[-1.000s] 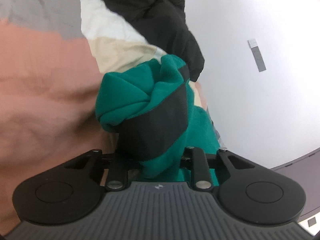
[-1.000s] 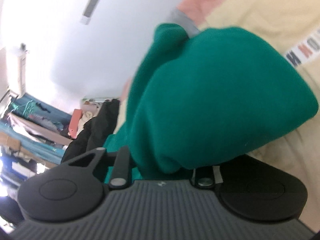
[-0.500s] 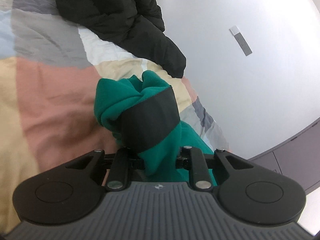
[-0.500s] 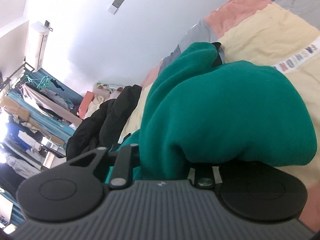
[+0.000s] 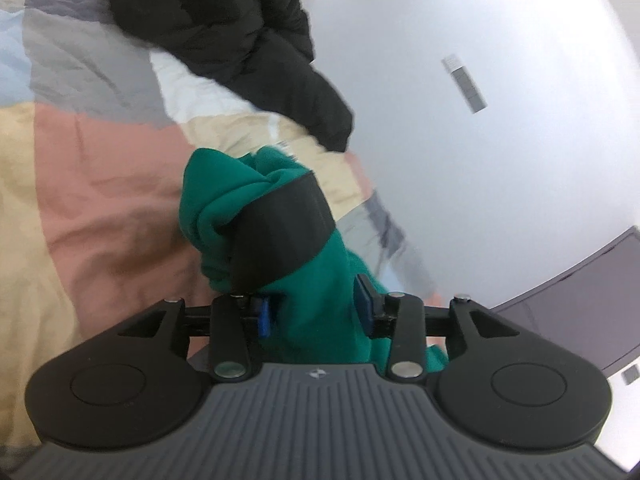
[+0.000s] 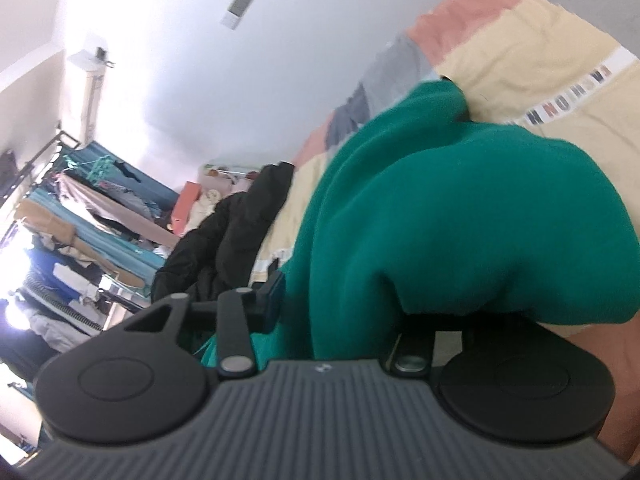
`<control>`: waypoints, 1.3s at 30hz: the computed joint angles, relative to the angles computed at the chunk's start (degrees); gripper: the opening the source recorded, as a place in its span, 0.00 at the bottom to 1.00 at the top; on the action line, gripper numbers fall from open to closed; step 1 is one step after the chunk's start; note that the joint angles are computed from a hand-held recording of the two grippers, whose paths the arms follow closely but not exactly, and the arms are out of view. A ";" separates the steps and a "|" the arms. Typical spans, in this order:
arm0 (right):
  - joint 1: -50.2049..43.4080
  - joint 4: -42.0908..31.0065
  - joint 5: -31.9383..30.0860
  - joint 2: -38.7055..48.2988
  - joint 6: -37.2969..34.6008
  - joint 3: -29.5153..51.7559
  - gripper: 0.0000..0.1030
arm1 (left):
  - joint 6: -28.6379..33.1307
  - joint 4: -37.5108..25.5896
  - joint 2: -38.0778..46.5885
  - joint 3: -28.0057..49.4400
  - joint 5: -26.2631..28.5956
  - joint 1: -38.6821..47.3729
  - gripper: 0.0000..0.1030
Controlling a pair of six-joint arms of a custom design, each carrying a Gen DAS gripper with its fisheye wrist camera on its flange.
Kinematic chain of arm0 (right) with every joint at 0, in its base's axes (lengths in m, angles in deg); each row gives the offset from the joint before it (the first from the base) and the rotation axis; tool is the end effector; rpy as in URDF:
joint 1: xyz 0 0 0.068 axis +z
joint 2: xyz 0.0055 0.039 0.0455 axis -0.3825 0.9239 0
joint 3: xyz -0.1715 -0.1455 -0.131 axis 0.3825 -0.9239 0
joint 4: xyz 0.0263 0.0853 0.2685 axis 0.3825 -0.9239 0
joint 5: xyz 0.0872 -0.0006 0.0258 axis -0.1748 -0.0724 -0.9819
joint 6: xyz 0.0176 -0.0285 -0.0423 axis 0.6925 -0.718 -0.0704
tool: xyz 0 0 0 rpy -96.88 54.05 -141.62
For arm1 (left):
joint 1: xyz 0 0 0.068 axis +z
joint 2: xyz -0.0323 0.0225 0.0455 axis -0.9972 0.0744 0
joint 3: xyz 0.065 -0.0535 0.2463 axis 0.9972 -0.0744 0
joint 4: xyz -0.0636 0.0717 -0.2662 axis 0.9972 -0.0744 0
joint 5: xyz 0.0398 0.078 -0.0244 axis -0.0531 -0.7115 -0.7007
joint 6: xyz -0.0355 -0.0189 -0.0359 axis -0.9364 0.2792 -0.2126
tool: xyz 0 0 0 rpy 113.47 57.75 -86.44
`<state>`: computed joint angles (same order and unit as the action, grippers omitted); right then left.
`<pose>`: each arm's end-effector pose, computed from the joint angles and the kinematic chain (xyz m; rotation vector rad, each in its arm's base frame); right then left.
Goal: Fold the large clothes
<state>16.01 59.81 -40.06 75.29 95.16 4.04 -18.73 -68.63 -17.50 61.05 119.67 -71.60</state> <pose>0.1740 0.1169 0.2797 0.8439 1.8058 0.7768 0.2525 0.0367 0.2892 -0.4081 2.1198 -1.0800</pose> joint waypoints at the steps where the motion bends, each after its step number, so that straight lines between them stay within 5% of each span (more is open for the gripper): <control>1: 0.37 0.16 0.53 -1.20 -0.83 -0.62 0.49 | -0.99 1.34 -0.54 -0.53 1.29 0.66 0.44; 7: -0.74 4.93 1.55 -0.70 -8.88 -0.04 0.49 | -3.42 10.33 -0.60 -1.37 4.21 0.76 0.47; 19: -18.98 14.81 -12.03 20.34 -23.75 13.02 0.49 | -4.17 27.98 16.70 9.50 -3.88 -9.54 0.56; 27: -24.77 23.39 -14.29 28.09 -36.23 15.87 0.55 | 1.79 32.06 27.26 18.00 -11.31 -13.59 0.57; 33: -29.52 26.65 -15.69 31.48 -35.84 13.96 0.53 | 2.21 36.43 37.20 23.05 -15.14 -15.08 0.57; 39: -32.27 23.50 -18.31 38.47 -39.11 17.65 0.52 | 2.71 32.11 47.19 31.21 -17.18 -15.31 0.57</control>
